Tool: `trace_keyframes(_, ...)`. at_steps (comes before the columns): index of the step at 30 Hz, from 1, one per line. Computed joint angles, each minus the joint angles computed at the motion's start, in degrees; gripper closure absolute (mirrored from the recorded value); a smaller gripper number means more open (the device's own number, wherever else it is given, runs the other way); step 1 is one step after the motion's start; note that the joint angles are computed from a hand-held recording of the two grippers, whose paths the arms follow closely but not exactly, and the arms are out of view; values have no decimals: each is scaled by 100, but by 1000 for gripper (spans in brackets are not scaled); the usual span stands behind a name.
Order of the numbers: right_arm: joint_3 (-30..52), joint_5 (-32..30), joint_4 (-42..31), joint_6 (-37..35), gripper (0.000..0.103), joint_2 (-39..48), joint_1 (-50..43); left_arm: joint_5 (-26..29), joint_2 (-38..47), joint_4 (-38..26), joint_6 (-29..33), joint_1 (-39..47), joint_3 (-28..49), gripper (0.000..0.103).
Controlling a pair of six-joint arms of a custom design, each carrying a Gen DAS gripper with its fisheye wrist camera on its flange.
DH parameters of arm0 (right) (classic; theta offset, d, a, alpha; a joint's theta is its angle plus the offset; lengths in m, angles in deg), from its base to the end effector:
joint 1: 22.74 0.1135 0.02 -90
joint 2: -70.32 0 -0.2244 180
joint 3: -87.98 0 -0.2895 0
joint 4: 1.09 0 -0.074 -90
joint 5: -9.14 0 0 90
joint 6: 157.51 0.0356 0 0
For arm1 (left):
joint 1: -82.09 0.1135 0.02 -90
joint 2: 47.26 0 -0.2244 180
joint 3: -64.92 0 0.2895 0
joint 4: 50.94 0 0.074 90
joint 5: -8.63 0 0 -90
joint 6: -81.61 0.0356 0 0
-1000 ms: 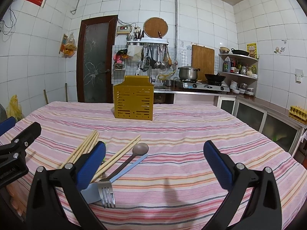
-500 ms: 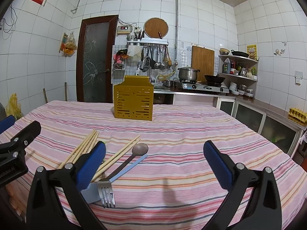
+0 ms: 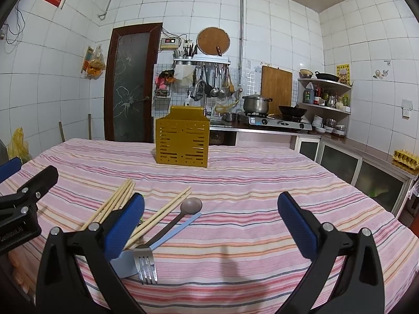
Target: Organize utensils
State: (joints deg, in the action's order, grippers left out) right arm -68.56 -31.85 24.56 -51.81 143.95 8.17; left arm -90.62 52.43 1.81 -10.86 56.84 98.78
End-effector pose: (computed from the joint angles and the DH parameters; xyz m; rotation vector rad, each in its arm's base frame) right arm 0.2118 0.0955 0.0661 0.2818 1.8351 -0.2927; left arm 0.2580 -0.1154 0.0459 0.2417 1.7842 -0.2008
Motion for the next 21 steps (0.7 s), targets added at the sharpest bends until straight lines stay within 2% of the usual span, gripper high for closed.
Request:
trace_keyframes(16, -102, 8, -61, 61, 4, -215, 4, -60, 119, 297, 47, -7, -58, 5)
trace_keyframes(21, -50, 48, -25, 1, 4, -128, 9, 56, 79, 67, -23, 47, 0, 5)
